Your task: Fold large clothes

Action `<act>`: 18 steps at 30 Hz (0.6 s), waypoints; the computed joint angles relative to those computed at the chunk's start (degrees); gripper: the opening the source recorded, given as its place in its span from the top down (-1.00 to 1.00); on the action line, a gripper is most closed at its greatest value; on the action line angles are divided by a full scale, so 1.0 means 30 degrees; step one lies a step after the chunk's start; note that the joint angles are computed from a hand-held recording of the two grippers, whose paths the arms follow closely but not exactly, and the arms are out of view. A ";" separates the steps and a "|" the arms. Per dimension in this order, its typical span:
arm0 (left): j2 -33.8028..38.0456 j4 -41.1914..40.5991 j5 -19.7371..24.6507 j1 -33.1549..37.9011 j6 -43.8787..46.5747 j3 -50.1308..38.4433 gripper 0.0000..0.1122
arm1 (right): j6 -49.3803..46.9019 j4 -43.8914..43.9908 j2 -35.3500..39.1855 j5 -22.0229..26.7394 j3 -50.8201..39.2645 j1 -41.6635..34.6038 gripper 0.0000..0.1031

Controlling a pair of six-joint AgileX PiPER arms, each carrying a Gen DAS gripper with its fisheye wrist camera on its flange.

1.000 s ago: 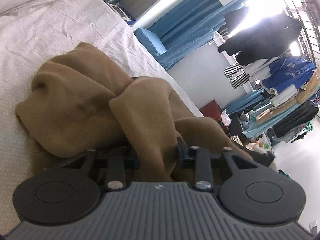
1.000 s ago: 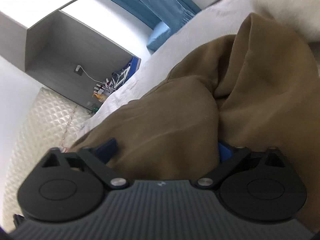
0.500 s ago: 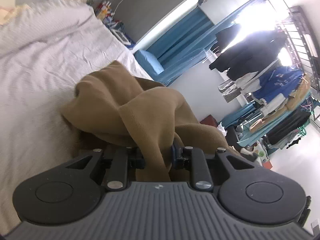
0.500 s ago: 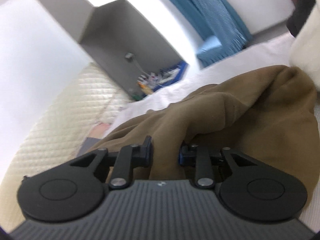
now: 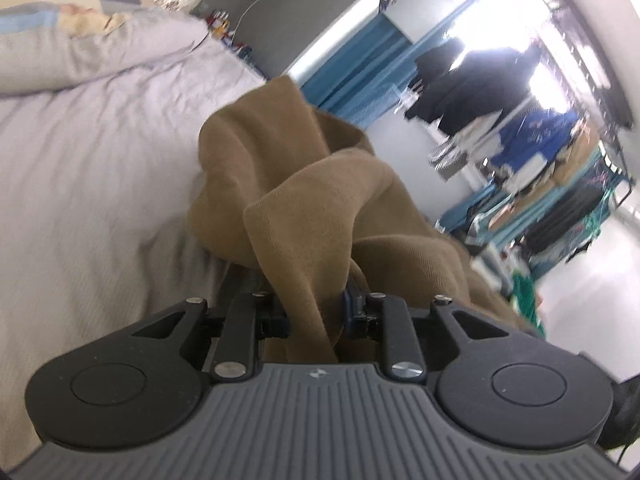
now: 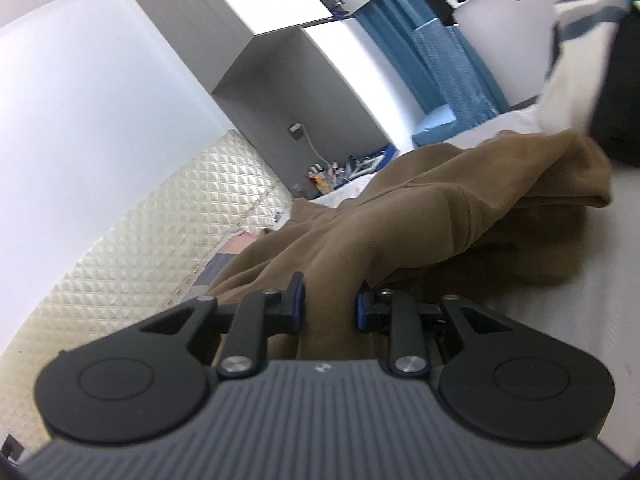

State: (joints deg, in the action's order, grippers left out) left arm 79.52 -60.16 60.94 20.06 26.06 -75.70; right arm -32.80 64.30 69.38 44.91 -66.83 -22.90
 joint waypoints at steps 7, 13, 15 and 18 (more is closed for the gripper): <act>-0.5345 0.2408 0.0624 -0.0038 0.1219 0.5919 0.59 | 0.3271 -0.4277 -0.2986 0.0050 0.3461 -0.0317 0.49; -0.7194 0.5513 0.0649 -0.1704 -0.1023 0.7036 0.59 | 0.6759 -0.6379 -0.2057 0.1899 0.4207 -0.1219 0.49; -0.7783 0.6037 0.0614 -0.2141 -0.1489 0.7217 0.59 | 0.7166 -0.6387 -0.2039 0.2426 0.4468 -0.1842 0.48; -0.8245 0.6292 0.0904 -0.2208 -0.1856 0.7344 0.59 | 0.7339 -0.6447 -0.1928 0.2536 0.4634 -0.2322 0.46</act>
